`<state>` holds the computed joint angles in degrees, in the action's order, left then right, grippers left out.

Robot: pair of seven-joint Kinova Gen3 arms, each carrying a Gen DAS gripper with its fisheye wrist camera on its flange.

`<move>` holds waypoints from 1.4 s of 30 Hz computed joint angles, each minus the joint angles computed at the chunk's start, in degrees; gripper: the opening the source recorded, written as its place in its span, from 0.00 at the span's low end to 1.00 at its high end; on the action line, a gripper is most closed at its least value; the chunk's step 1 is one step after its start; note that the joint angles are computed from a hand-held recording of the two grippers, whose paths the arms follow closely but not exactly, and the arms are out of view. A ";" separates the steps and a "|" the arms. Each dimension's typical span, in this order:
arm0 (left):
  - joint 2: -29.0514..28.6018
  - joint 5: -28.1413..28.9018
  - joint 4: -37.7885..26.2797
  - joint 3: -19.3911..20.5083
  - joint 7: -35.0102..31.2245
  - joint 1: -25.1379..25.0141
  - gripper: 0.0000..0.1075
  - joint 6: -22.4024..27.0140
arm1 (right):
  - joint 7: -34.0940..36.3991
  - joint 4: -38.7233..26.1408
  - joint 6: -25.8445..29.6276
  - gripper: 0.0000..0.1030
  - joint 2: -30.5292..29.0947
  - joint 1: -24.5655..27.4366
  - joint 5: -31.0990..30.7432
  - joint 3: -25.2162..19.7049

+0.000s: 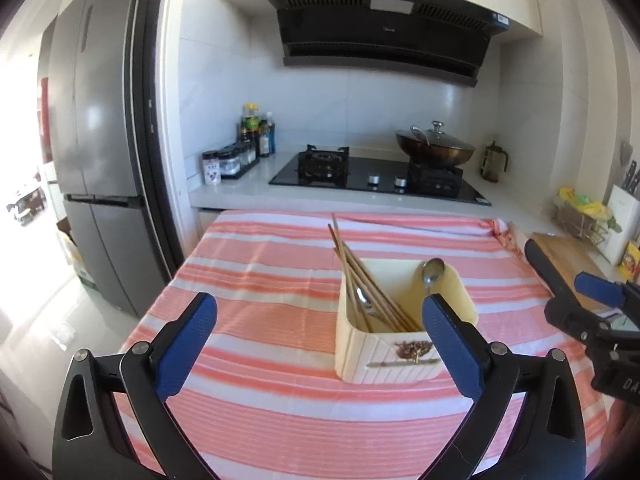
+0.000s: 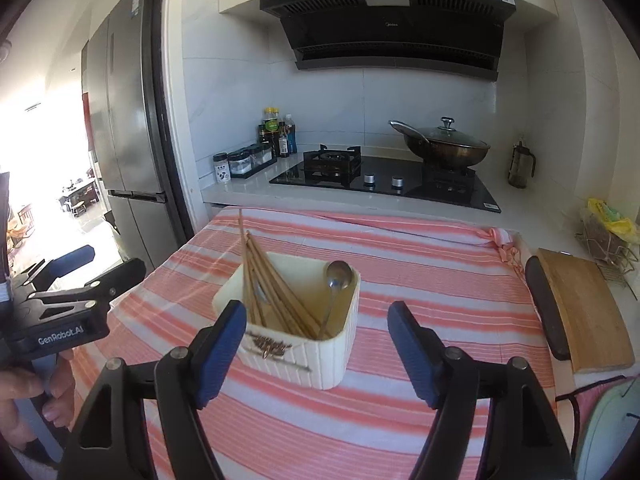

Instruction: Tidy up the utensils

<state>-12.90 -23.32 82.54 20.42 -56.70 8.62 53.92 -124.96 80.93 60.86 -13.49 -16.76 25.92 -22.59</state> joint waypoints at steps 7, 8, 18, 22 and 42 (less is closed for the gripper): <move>-5.88 0.09 1.60 3.73 -0.07 -1.03 0.95 3.83 | -5.23 2.40 4.99 0.83 -6.08 2.53 3.32 -9.36; -6.79 0.60 1.84 4.19 -0.61 -1.24 0.95 4.56 | -5.88 2.60 5.69 0.84 -6.96 3.36 3.37 -10.74; -14.81 7.76 2.79 6.78 -5.94 -5.02 0.95 9.80 | -8.36 0.88 15.06 0.97 -14.08 13.94 -3.15 -19.28; -16.65 14.11 1.47 2.60 -9.10 -3.80 0.96 11.70 | -6.77 -1.67 17.58 0.99 -16.47 17.97 -5.68 -20.88; -19.46 18.42 -6.92 4.57 -15.07 -16.06 0.96 23.45 | 4.85 -7.68 17.86 0.99 -23.21 29.76 -19.99 -18.22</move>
